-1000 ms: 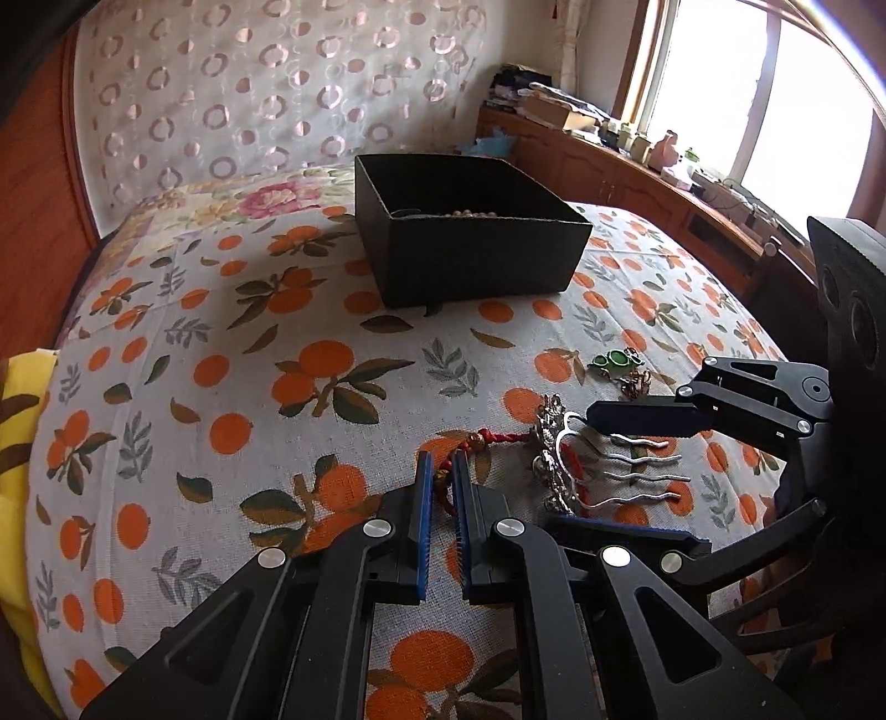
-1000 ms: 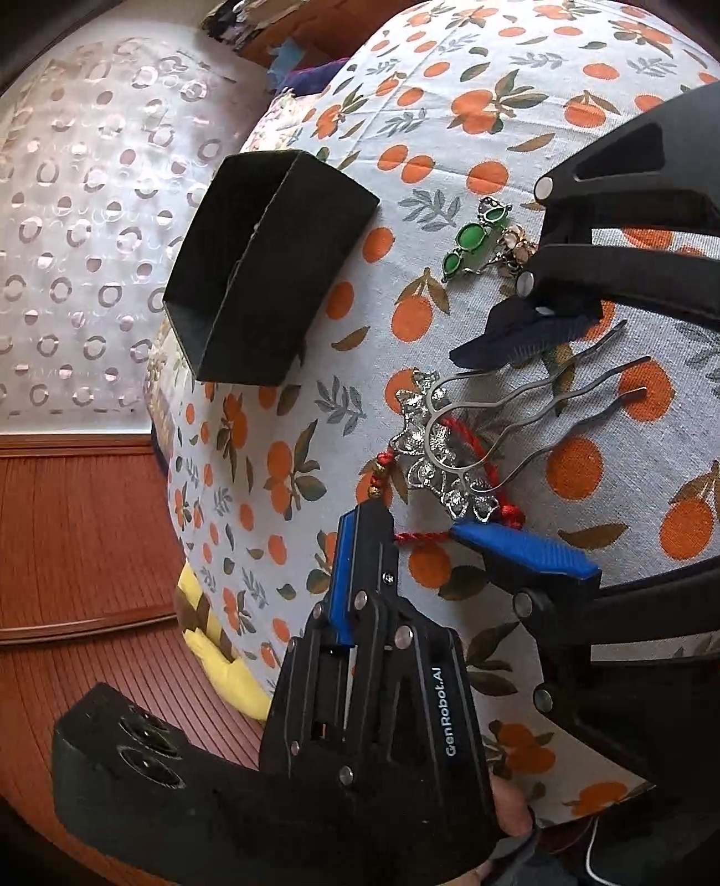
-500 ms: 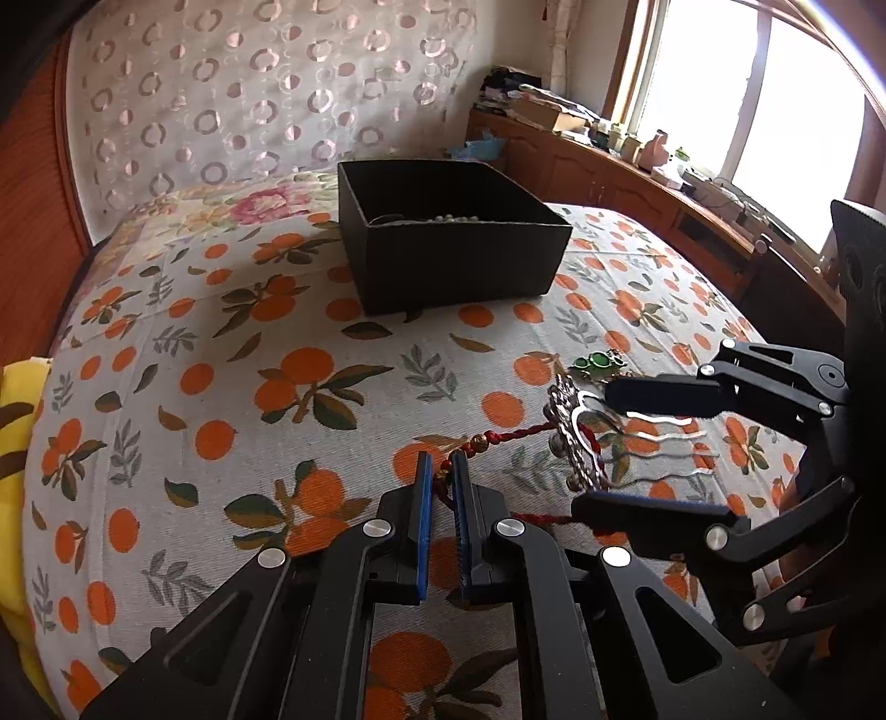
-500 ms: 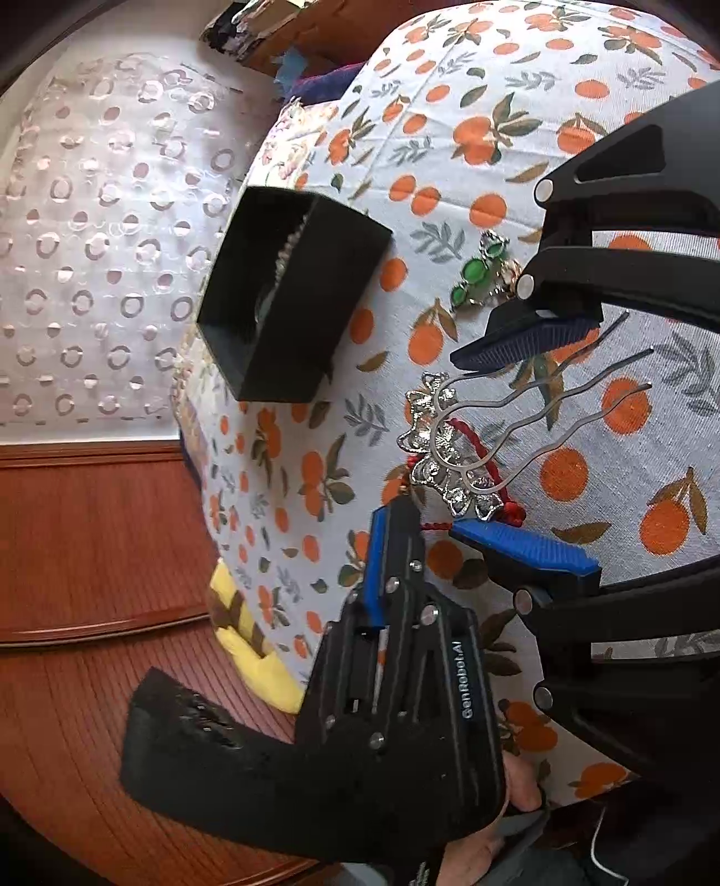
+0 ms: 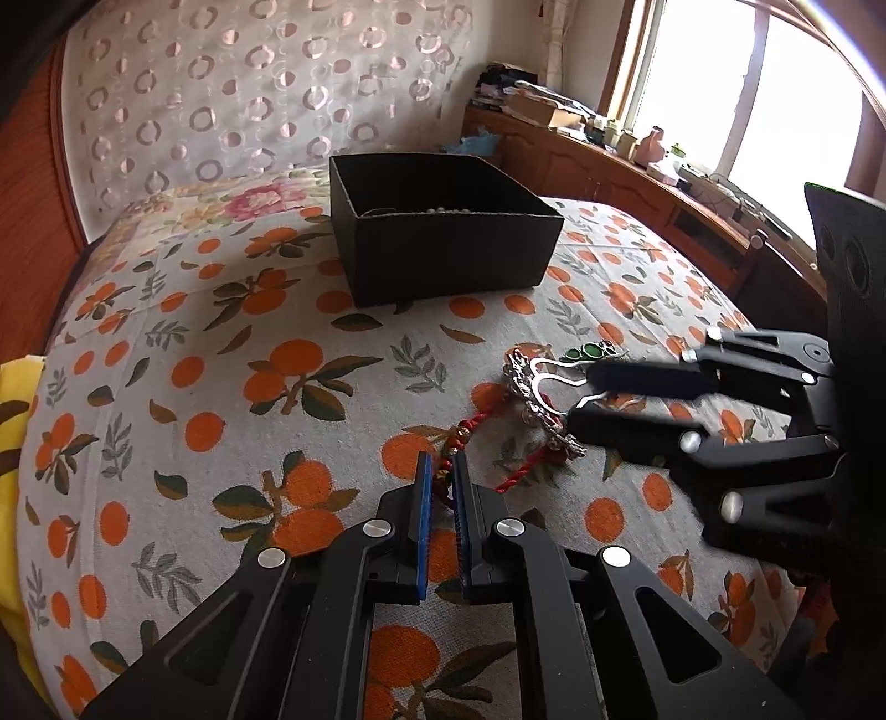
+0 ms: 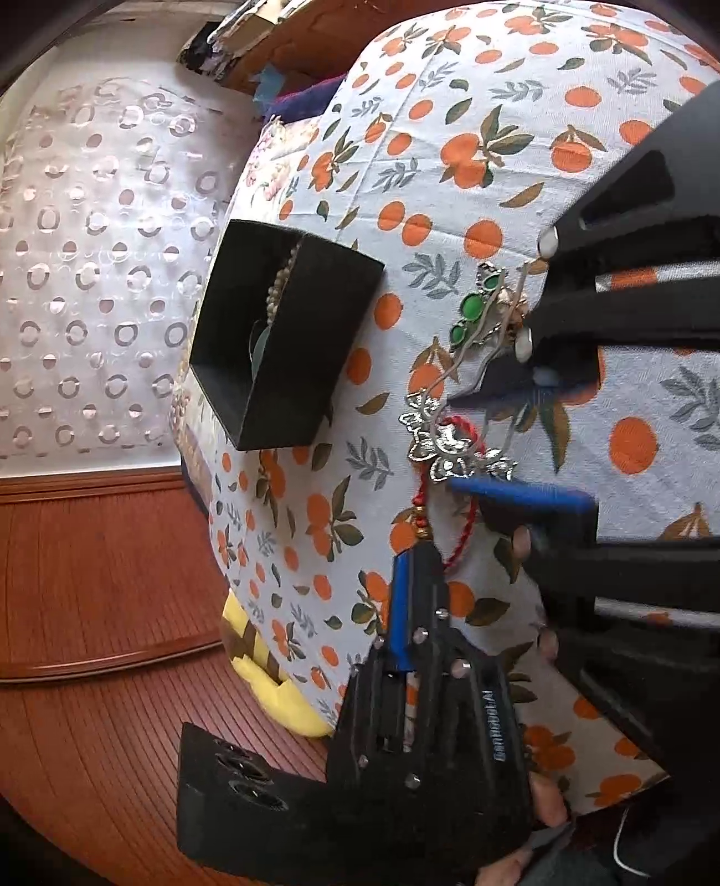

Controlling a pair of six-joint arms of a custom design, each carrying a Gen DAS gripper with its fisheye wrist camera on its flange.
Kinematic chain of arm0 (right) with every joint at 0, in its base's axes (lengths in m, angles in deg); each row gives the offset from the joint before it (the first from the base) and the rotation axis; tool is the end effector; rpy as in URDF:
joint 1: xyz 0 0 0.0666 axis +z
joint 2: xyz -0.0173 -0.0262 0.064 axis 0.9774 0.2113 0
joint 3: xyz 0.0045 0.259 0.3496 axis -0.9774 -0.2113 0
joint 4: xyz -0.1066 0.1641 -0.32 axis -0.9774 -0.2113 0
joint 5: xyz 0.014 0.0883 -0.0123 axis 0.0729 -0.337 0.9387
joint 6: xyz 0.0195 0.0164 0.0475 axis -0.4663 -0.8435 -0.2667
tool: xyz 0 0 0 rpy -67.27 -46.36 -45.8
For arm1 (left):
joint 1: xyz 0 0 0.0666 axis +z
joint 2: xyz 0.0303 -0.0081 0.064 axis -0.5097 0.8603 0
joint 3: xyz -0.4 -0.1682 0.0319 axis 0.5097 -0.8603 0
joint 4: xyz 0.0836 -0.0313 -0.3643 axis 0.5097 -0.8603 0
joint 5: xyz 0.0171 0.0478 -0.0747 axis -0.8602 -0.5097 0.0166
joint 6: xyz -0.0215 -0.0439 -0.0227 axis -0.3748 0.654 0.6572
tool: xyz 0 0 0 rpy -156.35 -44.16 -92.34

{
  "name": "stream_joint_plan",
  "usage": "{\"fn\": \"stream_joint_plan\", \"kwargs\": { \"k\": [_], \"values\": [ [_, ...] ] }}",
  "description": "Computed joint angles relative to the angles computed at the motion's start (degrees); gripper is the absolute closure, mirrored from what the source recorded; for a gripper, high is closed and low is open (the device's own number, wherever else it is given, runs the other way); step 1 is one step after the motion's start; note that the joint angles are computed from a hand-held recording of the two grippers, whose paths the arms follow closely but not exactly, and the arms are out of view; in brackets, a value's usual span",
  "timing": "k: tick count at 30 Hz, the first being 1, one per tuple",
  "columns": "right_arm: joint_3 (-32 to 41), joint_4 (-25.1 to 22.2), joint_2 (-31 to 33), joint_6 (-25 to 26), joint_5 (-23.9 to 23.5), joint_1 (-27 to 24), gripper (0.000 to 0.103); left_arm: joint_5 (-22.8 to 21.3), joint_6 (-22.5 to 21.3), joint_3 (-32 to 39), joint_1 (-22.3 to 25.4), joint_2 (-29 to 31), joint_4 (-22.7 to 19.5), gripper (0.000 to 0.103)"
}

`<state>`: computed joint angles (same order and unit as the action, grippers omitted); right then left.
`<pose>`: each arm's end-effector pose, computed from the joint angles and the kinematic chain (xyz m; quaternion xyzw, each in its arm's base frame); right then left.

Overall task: Organize jewelry
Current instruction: 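Grasp the red bead bracelet with the left tool while the right tool lifts its comb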

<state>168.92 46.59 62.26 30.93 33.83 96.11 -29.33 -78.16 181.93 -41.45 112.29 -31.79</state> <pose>0.6139 0.2062 0.3530 -0.1868 0.9103 0.0941 0.3572 0.6263 -0.1320 0.3559 0.2365 0.9060 -0.1584 0.3133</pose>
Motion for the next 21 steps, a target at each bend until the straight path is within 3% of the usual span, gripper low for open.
{"fn": "stream_joint_plan", "kwargs": {
  "k": [7,9,14,19,21],
  "values": [
    [3.5,-4.2,2.8,2.0,2.3,1.1,0.056,0.2,0.2,-0.4,-0.1,-0.1,0.4,0.097],
    [3.8,-4.5,3.0,3.4,5.3,1.6,0.073,0.2,0.2,-0.4,0.0,-0.1,0.3,0.097],
    [3.1,-4.5,2.0,5.1,6.2,1.9,0.088,0.4,0.5,-0.7,-0.1,-0.3,0.7,0.097],
    [2.6,-4.4,0.4,5.3,6.1,1.5,0.089,1.1,0.9,-0.9,0.1,-1.1,1.4,0.097],
    [2.5,-4.0,-0.3,5.5,6.0,1.4,0.101,1.5,0.9,-1.0,0.1,-1.6,1.8,0.097]
  ]
}}
